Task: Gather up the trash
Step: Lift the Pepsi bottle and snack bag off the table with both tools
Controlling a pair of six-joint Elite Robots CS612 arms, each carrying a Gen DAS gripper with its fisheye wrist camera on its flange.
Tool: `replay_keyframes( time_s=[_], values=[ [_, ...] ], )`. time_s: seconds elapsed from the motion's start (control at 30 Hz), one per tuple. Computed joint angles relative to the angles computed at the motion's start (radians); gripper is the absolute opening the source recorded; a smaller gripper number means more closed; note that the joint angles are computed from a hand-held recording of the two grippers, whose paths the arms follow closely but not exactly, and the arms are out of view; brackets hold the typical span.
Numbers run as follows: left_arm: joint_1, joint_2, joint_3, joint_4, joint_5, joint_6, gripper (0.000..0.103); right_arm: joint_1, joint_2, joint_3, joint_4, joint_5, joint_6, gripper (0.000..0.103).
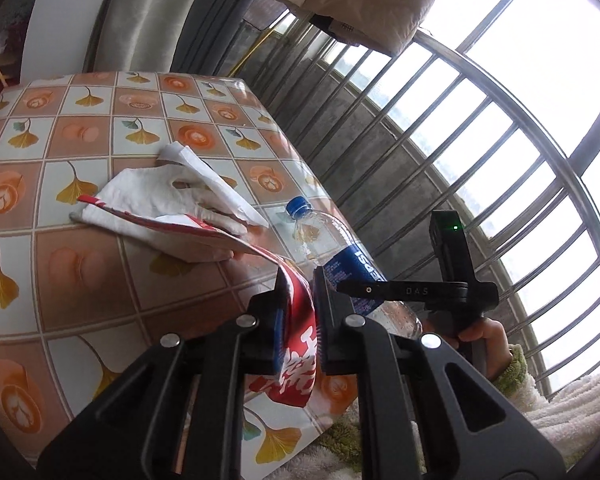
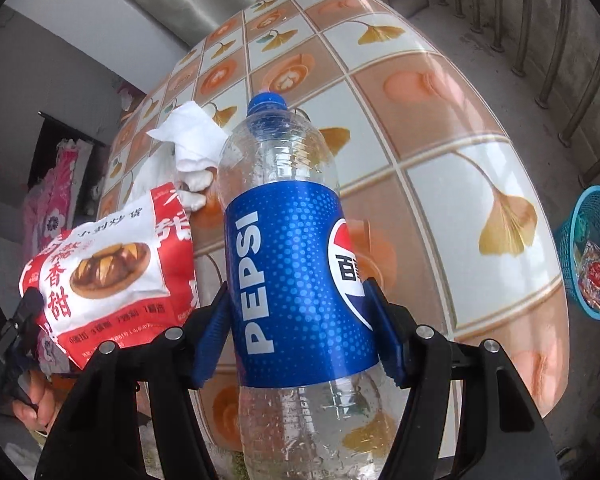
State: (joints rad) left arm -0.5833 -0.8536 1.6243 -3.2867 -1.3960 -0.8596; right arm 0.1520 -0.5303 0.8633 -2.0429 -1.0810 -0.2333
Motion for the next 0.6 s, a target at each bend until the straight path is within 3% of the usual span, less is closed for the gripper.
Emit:
replay_keyframes(
  time_s=[0.33, 0.6],
  values=[
    [-0.003, 0.02, -0.06, 0.085, 0.022, 0.008, 0.012, 0.001, -0.014, 0.018, -0.001, -0.03, -0.036, 0.064],
    [-0.015, 0.026, -0.114, 0.189, 0.05, 0.105, 0.012, 0.002, 0.0, -0.029, 0.051, -0.051, -0.085, 0.064]
  ],
)
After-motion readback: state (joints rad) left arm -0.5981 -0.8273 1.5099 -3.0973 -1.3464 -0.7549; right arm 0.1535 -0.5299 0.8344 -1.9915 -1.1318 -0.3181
